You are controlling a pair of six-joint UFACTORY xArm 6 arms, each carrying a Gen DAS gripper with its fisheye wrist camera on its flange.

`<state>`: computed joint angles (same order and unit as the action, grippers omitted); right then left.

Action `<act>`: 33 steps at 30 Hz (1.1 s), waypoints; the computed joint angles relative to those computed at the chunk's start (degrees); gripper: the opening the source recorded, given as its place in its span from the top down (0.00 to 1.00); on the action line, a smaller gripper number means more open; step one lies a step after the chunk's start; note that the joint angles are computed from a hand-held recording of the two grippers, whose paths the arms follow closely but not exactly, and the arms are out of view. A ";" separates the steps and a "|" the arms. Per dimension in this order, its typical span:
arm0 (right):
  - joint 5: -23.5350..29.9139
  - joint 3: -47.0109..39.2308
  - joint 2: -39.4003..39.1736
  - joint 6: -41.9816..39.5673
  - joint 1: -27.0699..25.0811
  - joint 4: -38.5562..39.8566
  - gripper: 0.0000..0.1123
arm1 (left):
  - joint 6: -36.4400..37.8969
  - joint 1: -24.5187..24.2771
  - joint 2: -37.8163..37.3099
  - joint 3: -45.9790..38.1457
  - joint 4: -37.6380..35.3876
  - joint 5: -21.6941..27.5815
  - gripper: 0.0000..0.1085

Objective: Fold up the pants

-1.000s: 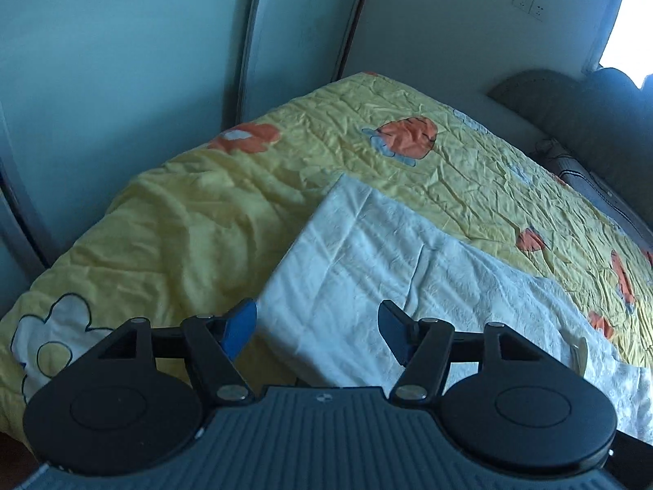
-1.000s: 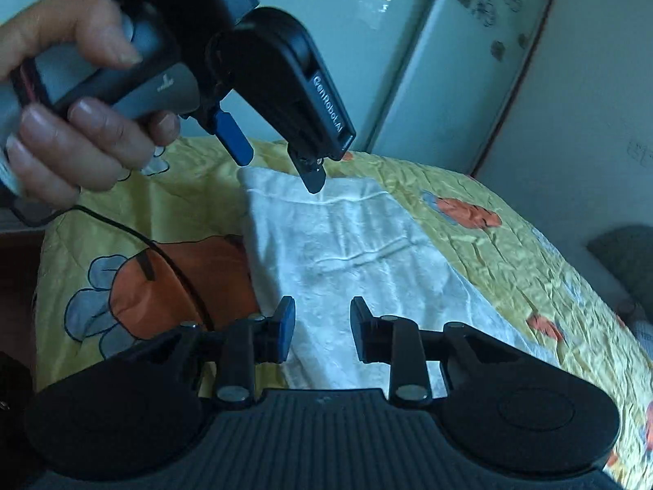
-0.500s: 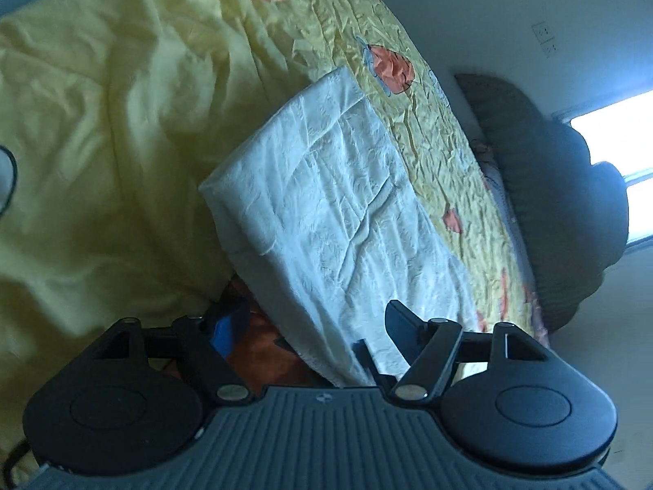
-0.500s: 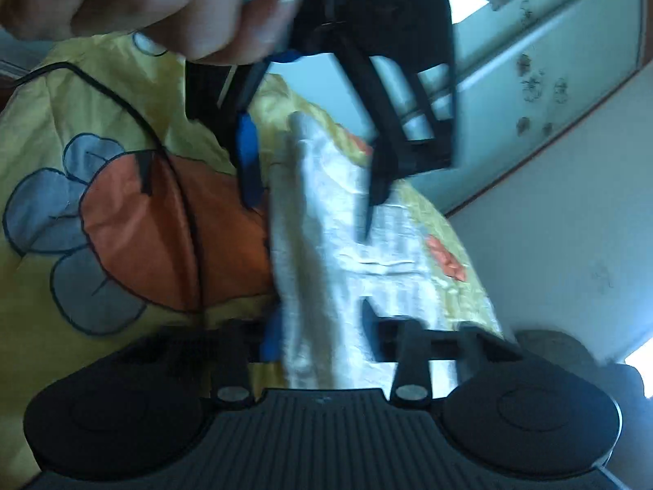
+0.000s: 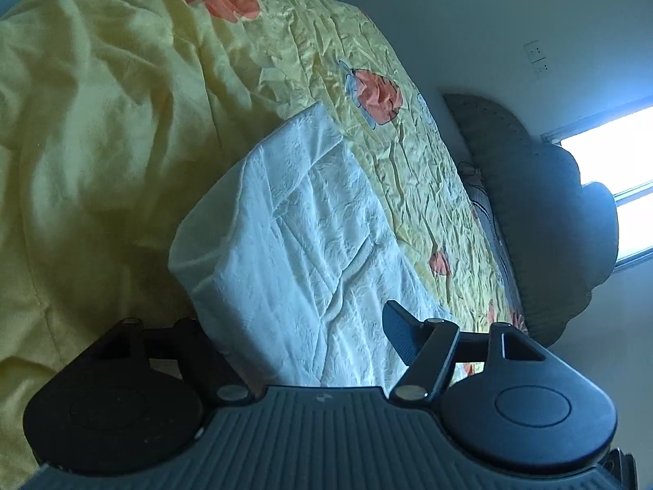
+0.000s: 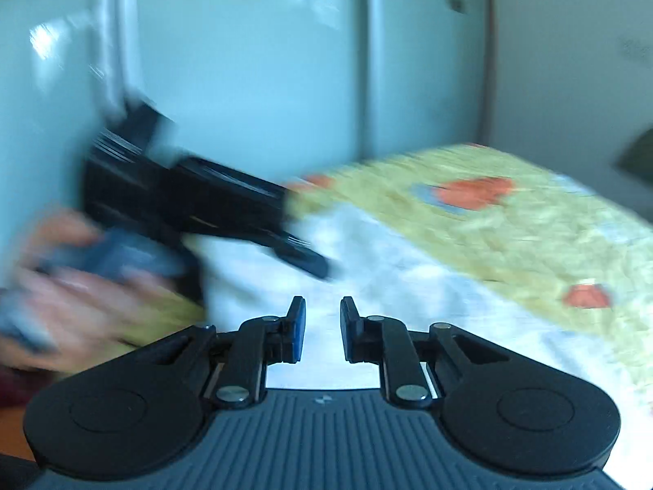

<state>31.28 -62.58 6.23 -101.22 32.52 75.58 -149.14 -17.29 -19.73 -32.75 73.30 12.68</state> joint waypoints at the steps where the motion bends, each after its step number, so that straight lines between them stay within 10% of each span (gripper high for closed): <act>1: -0.32 -1.55 2.20 4.00 0.25 -3.80 0.85 | 4.26 -1.46 0.01 -0.29 -3.63 3.25 0.49; 4: 0.16 -3.54 5.68 4.97 0.10 -5.52 0.84 | 16.72 -6.47 1.26 -2.64 -14.28 15.11 0.84; 15: 13.48 -8.22 5.00 11.88 -7.16 6.50 0.76 | 31.83 -26.65 10.85 -24.54 -9.51 49.92 0.87; 25: 26.92 -5.06 0.43 10.02 -23.61 15.59 0.76 | 42.76 -30.37 27.50 -47.11 -3.29 42.95 0.88; 33: 25.90 -4.40 1.63 9.96 -33.13 16.22 0.76 | 52.82 -30.39 45.57 -67.59 -8.19 34.34 0.89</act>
<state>57.19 -66.98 7.87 -91.26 -0.61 91.80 -96.32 -47.68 25.83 -100.33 65.12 47.02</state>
